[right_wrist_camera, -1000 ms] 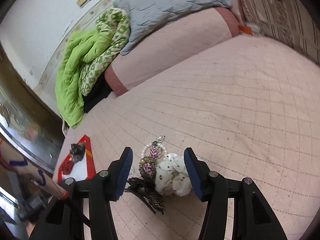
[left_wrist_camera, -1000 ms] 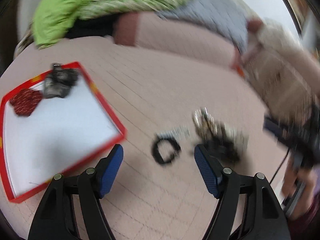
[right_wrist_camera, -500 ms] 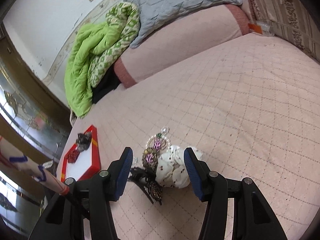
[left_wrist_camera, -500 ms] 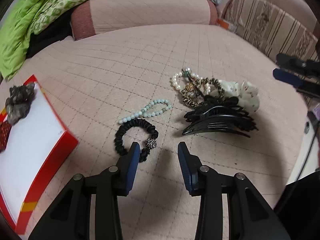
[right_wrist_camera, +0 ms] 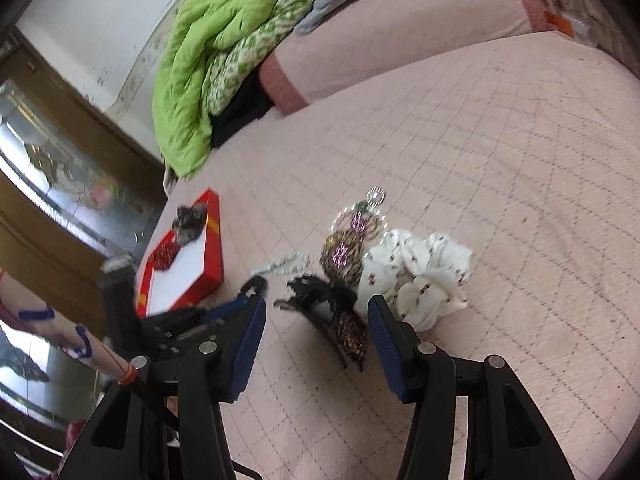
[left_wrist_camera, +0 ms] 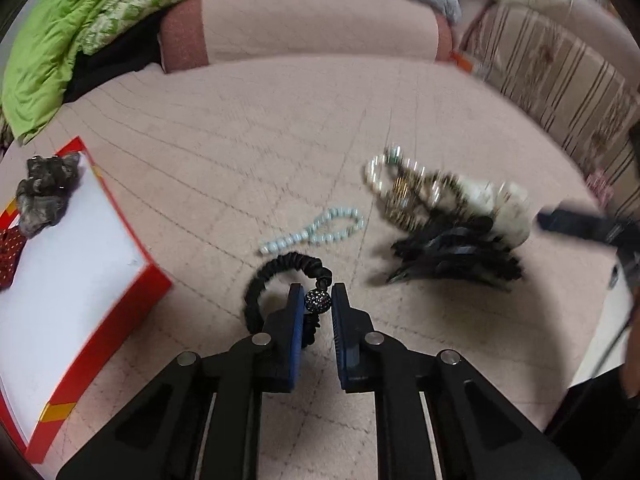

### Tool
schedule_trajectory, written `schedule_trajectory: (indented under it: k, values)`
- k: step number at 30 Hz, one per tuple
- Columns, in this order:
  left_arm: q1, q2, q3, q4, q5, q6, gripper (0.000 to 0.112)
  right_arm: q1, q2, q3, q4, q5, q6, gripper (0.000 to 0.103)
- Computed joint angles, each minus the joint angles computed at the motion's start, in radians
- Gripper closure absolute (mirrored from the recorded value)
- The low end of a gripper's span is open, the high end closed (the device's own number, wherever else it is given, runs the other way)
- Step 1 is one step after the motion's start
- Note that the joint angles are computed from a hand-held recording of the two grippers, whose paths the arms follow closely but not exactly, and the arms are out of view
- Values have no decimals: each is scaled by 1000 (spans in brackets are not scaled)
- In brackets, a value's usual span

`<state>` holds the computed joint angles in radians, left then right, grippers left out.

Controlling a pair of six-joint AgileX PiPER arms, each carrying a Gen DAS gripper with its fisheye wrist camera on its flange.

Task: Organize jewelry
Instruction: 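Grasp the black beaded hair tie with the left tool, then grasp the black claw clip with the right tool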

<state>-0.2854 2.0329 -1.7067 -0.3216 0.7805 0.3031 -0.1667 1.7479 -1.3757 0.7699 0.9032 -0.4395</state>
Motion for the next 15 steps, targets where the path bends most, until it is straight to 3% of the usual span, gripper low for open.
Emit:
schedule_trajectory:
  k: [4, 10, 15]
  values:
    - [40, -47, 37, -99, -34, 55, 99, 45, 30, -19, -78, 14, 31, 45]
    - [57, -56, 30, -108, -41, 39, 99, 114, 36, -17, -137, -10, 17, 45]
    - [77, -68, 40, -134, -48, 45, 99, 107, 71, -42, 46, 166, -184, 44]
